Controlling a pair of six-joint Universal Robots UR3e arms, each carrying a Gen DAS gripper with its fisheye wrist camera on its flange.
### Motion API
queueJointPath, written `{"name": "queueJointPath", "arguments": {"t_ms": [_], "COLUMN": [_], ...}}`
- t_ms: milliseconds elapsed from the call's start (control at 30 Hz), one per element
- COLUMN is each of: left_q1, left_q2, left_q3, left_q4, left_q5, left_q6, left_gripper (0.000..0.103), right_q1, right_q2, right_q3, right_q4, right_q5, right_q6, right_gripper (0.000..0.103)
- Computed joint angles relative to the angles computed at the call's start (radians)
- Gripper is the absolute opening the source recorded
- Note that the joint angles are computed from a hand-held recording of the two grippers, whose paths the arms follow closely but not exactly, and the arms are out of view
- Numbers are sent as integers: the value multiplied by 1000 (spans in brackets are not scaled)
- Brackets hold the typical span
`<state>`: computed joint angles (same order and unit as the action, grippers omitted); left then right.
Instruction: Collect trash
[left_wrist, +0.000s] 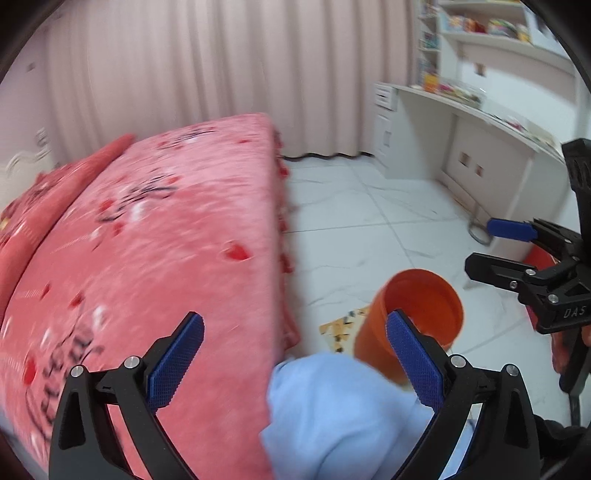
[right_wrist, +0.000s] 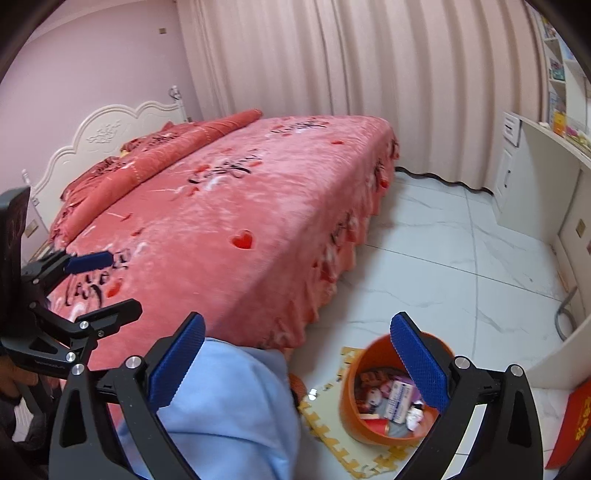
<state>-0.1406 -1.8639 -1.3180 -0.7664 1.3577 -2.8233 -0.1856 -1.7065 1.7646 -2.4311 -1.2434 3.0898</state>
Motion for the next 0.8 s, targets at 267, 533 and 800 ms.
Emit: {"name": "queueJointPath", "arguments": {"t_ms": [267, 533, 800], "left_q1": [153, 351, 474], "left_q2": [254, 485, 617], "left_q3": [-285, -515, -613], "left_q4": [93, 118, 92], "left_q5": [80, 62, 65], "left_q6": [-127, -215, -207], "left_gripper": [98, 98, 98], "right_q1": [239, 436, 602], "right_q2": [144, 316, 486], "right_q3": [-189, -394, -624], "right_q4": [3, -30, -38], "right_q5": [-101, -183, -289], "right_q6": [133, 243, 296], "right_gripper": [98, 98, 98]}}
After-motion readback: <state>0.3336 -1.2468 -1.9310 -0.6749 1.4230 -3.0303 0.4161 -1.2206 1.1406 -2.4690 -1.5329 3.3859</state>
